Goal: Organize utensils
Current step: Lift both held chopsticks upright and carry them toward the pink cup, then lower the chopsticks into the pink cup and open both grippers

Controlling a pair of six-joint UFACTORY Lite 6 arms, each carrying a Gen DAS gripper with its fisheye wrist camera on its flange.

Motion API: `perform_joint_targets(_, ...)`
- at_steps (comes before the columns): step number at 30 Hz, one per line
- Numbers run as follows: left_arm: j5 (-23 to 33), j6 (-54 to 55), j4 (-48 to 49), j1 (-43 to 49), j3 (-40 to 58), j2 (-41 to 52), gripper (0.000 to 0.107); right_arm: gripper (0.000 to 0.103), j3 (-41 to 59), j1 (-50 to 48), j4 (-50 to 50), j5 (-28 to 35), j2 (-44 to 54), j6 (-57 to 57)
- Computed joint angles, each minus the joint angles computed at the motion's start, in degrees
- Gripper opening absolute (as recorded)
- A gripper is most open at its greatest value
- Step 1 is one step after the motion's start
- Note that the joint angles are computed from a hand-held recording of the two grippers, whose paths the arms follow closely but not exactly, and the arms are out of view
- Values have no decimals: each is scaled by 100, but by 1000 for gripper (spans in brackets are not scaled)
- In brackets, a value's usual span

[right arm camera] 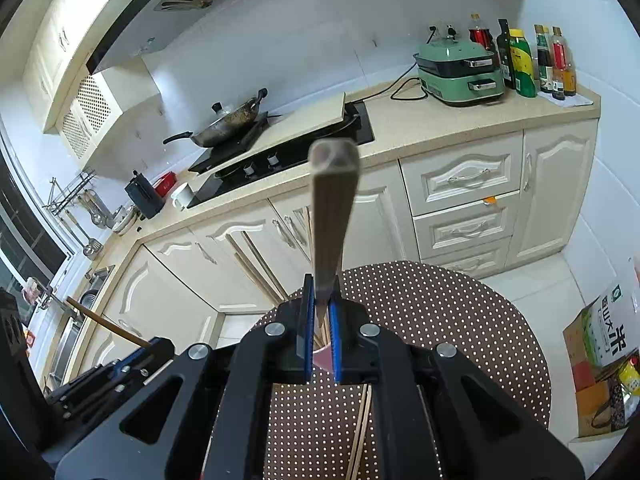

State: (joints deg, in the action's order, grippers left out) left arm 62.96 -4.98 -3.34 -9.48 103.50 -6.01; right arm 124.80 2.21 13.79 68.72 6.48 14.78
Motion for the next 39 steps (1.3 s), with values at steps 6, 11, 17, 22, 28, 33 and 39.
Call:
perform_joint_targets(6, 270, 194, -447, 310, 864, 478, 5, 5, 133, 39, -49, -3, 229, 57)
perform_joint_targets(11, 349, 147, -454, 320, 1335, 843, 5, 6, 29, 157, -112, -95, 373, 127)
perform_joint_targets(17, 386, 141, -377, 237, 1785, 1317, 5, 6, -165, 323, -186, -280, 610, 218)
perform_joint_targets(22, 434, 192, -435, 231, 2206, 1787, 5, 6, -62, 398, -224, -285, 947, 250)
perform_joint_targets(28, 433, 179, -419, 194, 2563, 2389, 5, 6, 47, 446, -291, -214, 1288, 279)
perform_joint_targets(33, 269, 178, -314, 141, 2328, 2613, 5, 6, 156, 469, -234, -98, 1583, 252)
perform_joint_targets(39, 155, 147, -299, 191, 1914, 2786, 5, 7, 403, 590, -259, 11, 1951, 243)
